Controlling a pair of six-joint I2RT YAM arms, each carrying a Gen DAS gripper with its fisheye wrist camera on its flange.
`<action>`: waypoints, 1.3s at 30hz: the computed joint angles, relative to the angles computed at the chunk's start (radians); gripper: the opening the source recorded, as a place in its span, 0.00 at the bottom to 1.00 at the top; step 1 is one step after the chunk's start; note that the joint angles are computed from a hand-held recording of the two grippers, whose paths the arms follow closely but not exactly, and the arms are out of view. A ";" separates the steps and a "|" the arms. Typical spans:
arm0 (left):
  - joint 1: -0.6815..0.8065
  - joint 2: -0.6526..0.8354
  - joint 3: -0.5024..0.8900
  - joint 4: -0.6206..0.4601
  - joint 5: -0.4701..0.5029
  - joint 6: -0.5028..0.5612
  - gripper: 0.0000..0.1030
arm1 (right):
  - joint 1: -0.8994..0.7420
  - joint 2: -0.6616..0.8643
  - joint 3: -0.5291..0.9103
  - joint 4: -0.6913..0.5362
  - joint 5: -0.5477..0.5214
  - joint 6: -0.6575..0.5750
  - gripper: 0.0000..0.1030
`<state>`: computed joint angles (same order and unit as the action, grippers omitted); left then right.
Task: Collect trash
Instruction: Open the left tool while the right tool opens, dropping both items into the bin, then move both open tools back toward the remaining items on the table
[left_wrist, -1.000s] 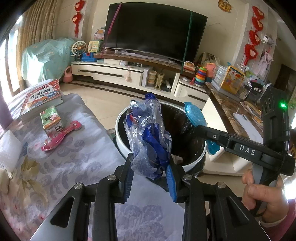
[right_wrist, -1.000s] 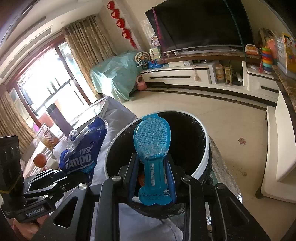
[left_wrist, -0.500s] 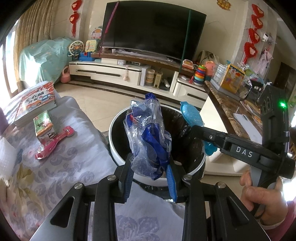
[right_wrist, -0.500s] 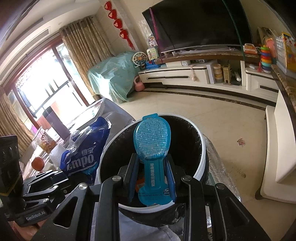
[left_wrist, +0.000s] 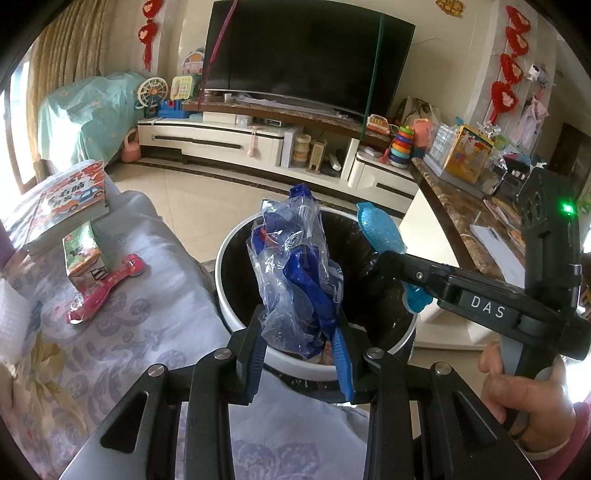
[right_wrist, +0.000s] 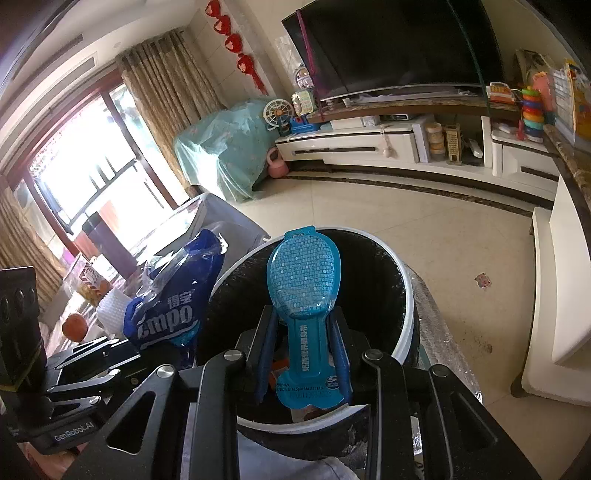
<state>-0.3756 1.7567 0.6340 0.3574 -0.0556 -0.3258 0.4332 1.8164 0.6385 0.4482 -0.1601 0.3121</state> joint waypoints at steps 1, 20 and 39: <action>0.000 0.002 0.004 -0.002 0.001 0.000 0.31 | 0.005 0.000 0.001 -0.001 0.004 0.004 0.28; -0.003 0.048 0.055 -0.029 -0.017 -0.006 0.42 | -0.008 0.028 0.041 -0.032 -0.008 0.004 0.31; 0.000 -0.242 -0.369 0.139 -0.114 -0.124 0.64 | 0.129 -0.082 -0.084 0.059 0.067 0.091 0.85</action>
